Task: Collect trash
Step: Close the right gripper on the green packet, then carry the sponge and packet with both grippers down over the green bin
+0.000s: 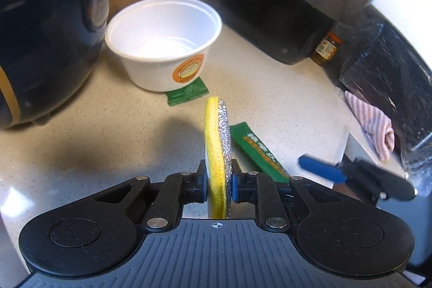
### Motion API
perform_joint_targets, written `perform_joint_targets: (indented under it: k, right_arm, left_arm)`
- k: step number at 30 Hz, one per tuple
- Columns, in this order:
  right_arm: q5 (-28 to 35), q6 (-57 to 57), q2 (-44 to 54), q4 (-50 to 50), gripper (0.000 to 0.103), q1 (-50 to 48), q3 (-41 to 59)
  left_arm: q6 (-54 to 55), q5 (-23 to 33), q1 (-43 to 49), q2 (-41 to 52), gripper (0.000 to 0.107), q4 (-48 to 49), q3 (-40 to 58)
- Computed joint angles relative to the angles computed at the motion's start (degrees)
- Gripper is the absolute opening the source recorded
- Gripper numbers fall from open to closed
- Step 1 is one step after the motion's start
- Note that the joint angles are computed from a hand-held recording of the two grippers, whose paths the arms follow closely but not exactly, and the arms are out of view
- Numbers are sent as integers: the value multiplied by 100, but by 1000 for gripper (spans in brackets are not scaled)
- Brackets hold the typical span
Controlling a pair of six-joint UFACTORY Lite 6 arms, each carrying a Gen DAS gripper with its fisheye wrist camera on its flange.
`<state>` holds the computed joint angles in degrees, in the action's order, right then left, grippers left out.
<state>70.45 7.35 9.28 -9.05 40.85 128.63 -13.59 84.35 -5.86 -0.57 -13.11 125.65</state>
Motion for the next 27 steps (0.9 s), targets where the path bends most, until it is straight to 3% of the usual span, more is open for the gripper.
perform_joint_targets:
  k: [3,10,12,14,15,17,22,27]
  right_arm:
    - [74,-113,22,-161,67,-44,-65]
    - [146,-199,52,619,65,-700,-380]
    - [72,-99,5,560,56,-712,-497]
    - [183,-71,90,617,33,-764,-327]
    - [259,-61,142,691,31,-816,-190]
    - [448,-49,250,866,16,-931,136]
    - [1077,201,412,1478,9,-1388,1151]
    - [1371,366,-212,1632,7,-1862,1121]
  left_arm:
    - [33,68,11,-95,19,-29,11]
    - [268,138,820,-590,19,-660,-415]
    - [416,161,1158,-724,19,-886,-568]
    - [538,229,1471,-792,19,-1082,-632]
    - [587,264,1600,-790,19,-1165,-623]
    - [732,348,1892,-780,19,-1378,-596]
    - [781,512,1856,-528,19,-1635,-190]
    - [455,499,620,-56,19,-1555,397]
